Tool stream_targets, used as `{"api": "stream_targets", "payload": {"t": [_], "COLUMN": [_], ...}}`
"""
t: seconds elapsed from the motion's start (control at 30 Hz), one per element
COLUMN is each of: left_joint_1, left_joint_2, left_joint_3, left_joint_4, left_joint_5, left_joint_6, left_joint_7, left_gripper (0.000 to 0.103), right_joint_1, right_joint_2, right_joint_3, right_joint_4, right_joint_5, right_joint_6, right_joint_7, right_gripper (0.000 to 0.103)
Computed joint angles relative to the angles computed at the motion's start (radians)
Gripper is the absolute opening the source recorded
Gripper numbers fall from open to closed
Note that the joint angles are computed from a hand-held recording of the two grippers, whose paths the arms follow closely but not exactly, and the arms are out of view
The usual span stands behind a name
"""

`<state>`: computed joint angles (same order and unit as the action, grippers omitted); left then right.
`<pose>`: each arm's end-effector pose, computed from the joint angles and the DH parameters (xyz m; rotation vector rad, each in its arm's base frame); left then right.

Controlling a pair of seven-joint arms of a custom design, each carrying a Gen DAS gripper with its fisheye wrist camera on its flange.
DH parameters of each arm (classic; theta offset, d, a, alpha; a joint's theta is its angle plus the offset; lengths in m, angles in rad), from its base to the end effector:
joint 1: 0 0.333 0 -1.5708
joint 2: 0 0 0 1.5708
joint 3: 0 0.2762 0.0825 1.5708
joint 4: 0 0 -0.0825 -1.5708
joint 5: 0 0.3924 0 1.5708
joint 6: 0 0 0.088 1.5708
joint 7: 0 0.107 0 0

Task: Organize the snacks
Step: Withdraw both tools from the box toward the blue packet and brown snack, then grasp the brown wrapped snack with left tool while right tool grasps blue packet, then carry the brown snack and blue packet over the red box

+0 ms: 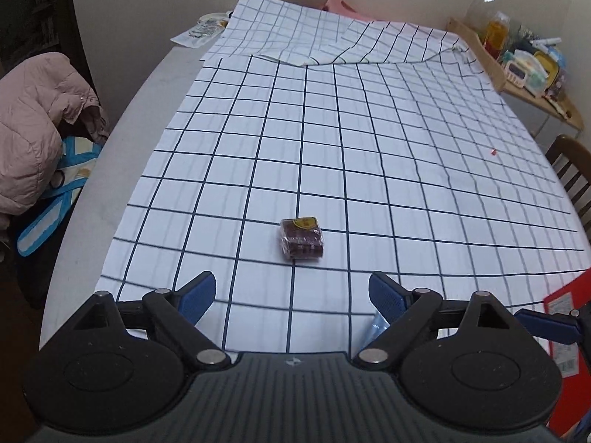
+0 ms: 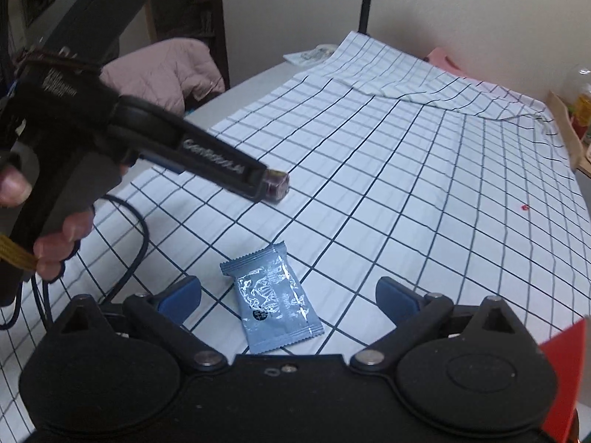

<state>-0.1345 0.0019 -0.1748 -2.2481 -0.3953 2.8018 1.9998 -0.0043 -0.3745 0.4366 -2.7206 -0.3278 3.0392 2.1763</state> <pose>0.5475 -0.1558 0.3789 -1.5393 2.3260 -0.7642 0.4004 0.2031 0.3569 -1.9511 1.6470 -0.5973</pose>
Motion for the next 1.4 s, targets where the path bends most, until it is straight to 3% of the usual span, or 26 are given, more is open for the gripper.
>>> {"api": "stream_targets", "payload": {"t": [0.27,0.53,0.63,0.7,0.77,0.9,0.97,1.1,1.27,1.4], "left_joint_1": [0.019,0.048,0.057,0.055,0.058,0.067,0.077,0.076,0.090,0.103], "left_joint_2": [0.148,0.217,0.226,0.232,0.234,0.236,0.234,0.226,0.204,0.166], "left_joint_3": [-0.016,-0.046,-0.059,-0.058,-0.061,-0.069,-0.079,-0.075,-0.074,-0.071], "left_joint_4": [0.138,0.208,0.218,0.225,0.224,0.224,0.219,0.206,0.185,0.145], "left_joint_5": [0.208,0.274,0.273,0.290,0.293,0.289,0.267,0.273,0.237,0.190], "left_joint_6": [-0.026,-0.056,-0.063,-0.072,-0.062,-0.051,-0.047,-0.035,-0.043,-0.043], "left_joint_7": [-0.206,-0.314,-0.309,-0.321,-0.319,-0.309,-0.282,-0.270,-0.251,-0.212], "left_gripper": [0.090,0.090,0.078,0.067,0.066,0.055,0.047,0.032,0.030,0.029], "right_joint_1": [0.075,0.141,0.191,0.189,0.205,0.175,0.176,0.165,0.142,0.159], "right_joint_2": [0.149,0.198,0.212,0.214,0.216,0.220,0.223,0.219,0.187,0.139], "right_joint_3": [-0.114,-0.189,-0.227,-0.219,-0.226,-0.198,-0.201,-0.196,-0.163,-0.166], "right_joint_4": [0.093,0.120,0.125,0.126,0.126,0.139,0.146,0.146,0.139,0.111], "right_joint_5": [-0.013,-0.026,0.033,0.025,0.042,-0.033,-0.049,-0.125,-0.229,-0.238], "right_joint_6": [-0.032,-0.034,-0.027,-0.027,-0.027,-0.042,-0.056,-0.068,-0.121,-0.167], "right_joint_7": [-0.099,-0.120,-0.172,-0.162,-0.180,-0.109,-0.089,-0.005,0.143,0.240], "right_gripper": [0.094,0.083,0.079,0.078,0.076,0.070,0.059,0.052,0.047,0.047]}}
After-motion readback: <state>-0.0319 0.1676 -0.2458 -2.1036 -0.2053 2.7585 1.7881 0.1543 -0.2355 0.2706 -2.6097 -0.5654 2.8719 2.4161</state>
